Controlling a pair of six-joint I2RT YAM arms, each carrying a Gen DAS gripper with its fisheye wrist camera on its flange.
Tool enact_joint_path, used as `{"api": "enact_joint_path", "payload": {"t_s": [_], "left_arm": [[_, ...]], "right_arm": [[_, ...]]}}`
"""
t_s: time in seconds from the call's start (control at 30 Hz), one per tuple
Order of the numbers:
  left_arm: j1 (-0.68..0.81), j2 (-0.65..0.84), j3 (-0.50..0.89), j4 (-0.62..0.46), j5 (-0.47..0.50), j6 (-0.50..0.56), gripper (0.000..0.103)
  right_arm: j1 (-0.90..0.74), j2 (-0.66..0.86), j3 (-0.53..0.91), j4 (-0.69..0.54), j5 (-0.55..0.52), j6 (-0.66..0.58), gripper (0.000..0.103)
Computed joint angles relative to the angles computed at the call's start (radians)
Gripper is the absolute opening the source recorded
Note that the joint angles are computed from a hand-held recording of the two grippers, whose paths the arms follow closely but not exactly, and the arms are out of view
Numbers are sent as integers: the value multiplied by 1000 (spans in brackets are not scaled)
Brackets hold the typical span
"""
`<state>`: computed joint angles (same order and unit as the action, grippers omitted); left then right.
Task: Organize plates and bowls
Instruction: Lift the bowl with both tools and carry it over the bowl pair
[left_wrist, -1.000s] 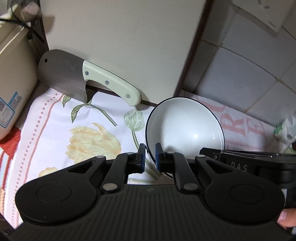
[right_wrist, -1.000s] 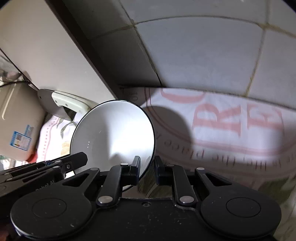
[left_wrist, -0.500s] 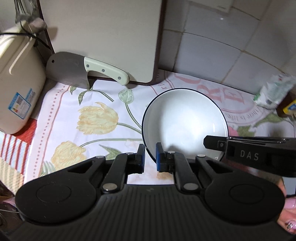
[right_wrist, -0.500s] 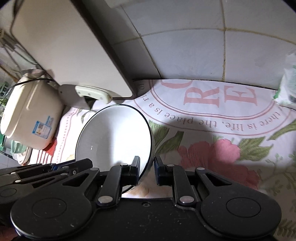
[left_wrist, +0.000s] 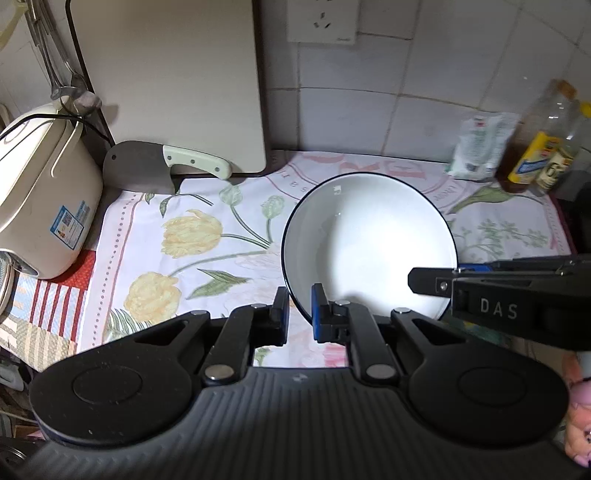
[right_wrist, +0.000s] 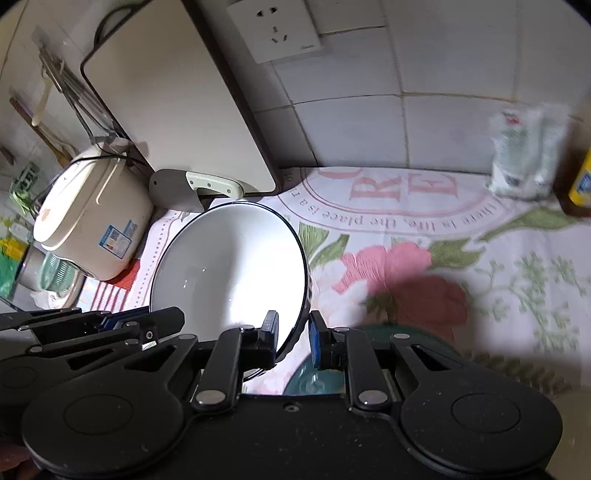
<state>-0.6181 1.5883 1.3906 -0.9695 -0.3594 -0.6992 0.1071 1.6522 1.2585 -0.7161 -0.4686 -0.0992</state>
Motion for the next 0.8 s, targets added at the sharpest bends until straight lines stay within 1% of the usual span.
{"api": "enact_joint_path", "payload": {"t_s": [0.23, 0.43, 0.53, 0.63, 0.8], "left_arm": [[-138, -38, 15, -51, -44, -95, 10], [-270, -32, 113, -136, -87, -157, 10], [-331, -12, 176, -173, -106, -181, 10], [-380, 10, 232, -183, -114, -187, 11], [-446, 91, 347, -194, -117, -174, 11]], "right_arm": [[-85, -167, -112, -53, -23, -62, 21], [-216, -325, -165, -160, -76, -147, 22], [-308, -390, -176, -228, -116, -204, 22], [-412, -442, -181, -292, -155, -263, 23], [-611, -466, -161, -401, -217, -386, 23]]}}
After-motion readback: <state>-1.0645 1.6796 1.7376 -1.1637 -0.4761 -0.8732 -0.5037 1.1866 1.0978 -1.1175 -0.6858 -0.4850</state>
